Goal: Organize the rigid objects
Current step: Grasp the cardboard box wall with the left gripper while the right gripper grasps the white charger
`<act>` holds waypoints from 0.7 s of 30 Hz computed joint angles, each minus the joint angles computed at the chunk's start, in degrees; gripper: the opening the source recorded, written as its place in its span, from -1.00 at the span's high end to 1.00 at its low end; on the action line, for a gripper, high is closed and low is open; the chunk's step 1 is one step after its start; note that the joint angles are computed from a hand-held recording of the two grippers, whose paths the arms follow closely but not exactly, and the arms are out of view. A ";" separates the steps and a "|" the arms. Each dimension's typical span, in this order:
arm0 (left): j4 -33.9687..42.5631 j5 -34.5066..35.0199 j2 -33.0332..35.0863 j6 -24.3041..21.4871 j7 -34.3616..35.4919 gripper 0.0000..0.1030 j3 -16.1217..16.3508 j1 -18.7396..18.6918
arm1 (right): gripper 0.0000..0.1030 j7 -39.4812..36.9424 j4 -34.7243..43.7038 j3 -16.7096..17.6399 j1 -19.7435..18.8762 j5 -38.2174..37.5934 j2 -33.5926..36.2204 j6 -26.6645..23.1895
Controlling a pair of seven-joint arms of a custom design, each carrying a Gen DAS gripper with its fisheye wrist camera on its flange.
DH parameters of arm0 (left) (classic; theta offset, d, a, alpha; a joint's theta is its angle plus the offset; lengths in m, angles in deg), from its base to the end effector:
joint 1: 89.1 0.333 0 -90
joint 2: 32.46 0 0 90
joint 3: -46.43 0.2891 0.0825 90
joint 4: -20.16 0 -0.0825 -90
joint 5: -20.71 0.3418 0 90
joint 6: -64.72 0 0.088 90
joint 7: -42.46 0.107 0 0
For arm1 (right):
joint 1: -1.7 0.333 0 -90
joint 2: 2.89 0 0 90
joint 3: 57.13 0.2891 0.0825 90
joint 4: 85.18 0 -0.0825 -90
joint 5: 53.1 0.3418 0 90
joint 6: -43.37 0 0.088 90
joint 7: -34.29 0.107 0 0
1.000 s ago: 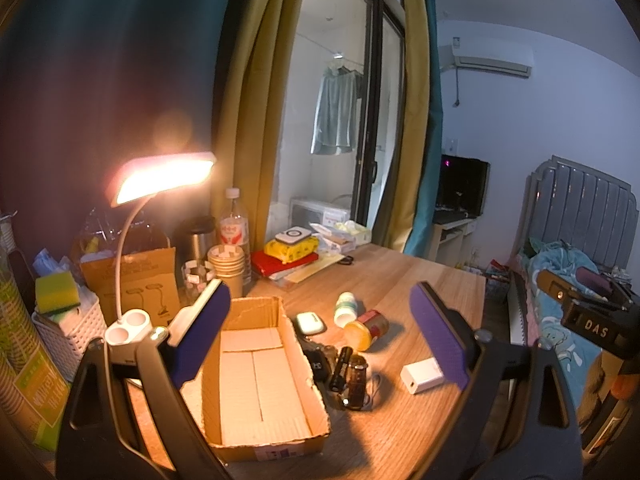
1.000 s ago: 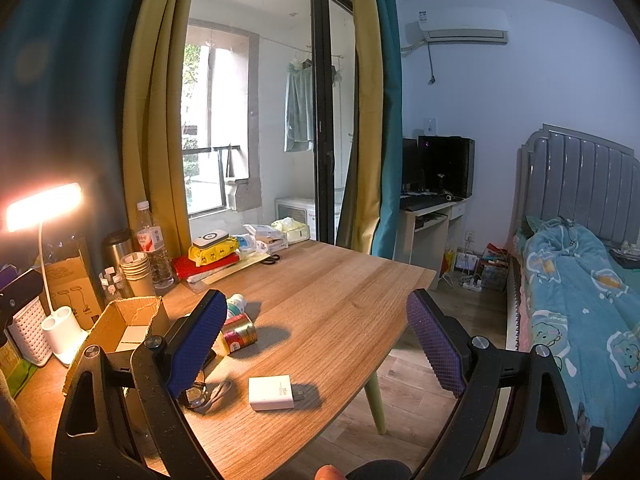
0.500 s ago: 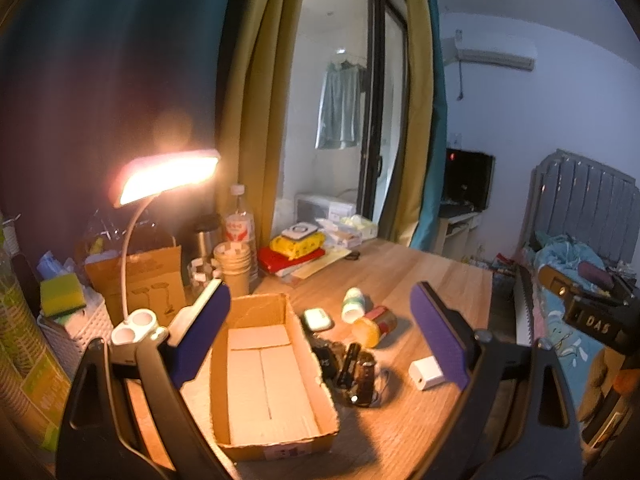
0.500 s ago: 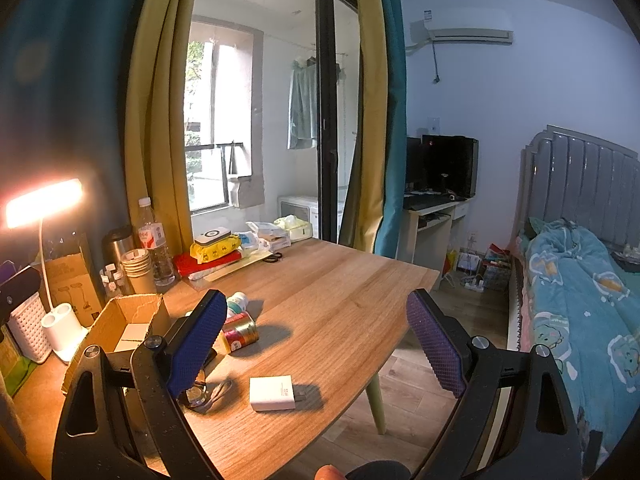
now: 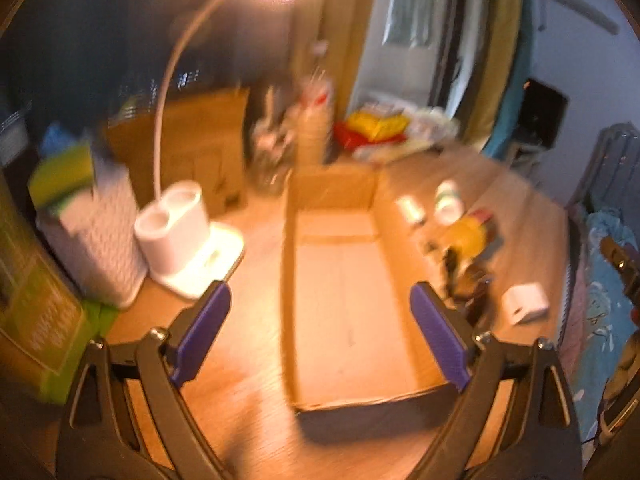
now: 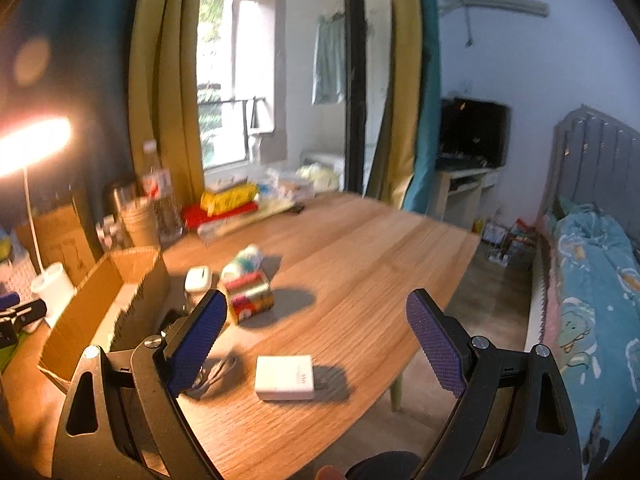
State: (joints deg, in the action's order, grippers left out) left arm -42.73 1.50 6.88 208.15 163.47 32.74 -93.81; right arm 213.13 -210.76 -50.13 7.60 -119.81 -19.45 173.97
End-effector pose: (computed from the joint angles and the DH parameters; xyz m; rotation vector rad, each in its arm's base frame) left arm 0.7139 -0.1681 0.4977 -1.2781 2.2982 -1.0810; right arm 0.4648 0.0890 0.5465 -1.0401 2.1627 -1.3243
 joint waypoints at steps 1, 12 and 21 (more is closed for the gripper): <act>2.44 0.84 1.57 -1.85 -1.19 -0.79 1.32 -0.87 | -0.81 -1.00 0.36 -0.88 -0.12 0.80 1.26 1.61; 13.08 8.41 9.03 -11.05 -9.78 -0.73 3.50 -3.47 | -0.81 -8.77 1.84 -4.73 -0.86 8.69 8.79 10.80; 13.91 10.48 9.89 -11.69 -9.11 0.83 3.45 -4.17 | -0.81 -11.40 0.75 -5.84 -1.41 11.34 9.89 13.36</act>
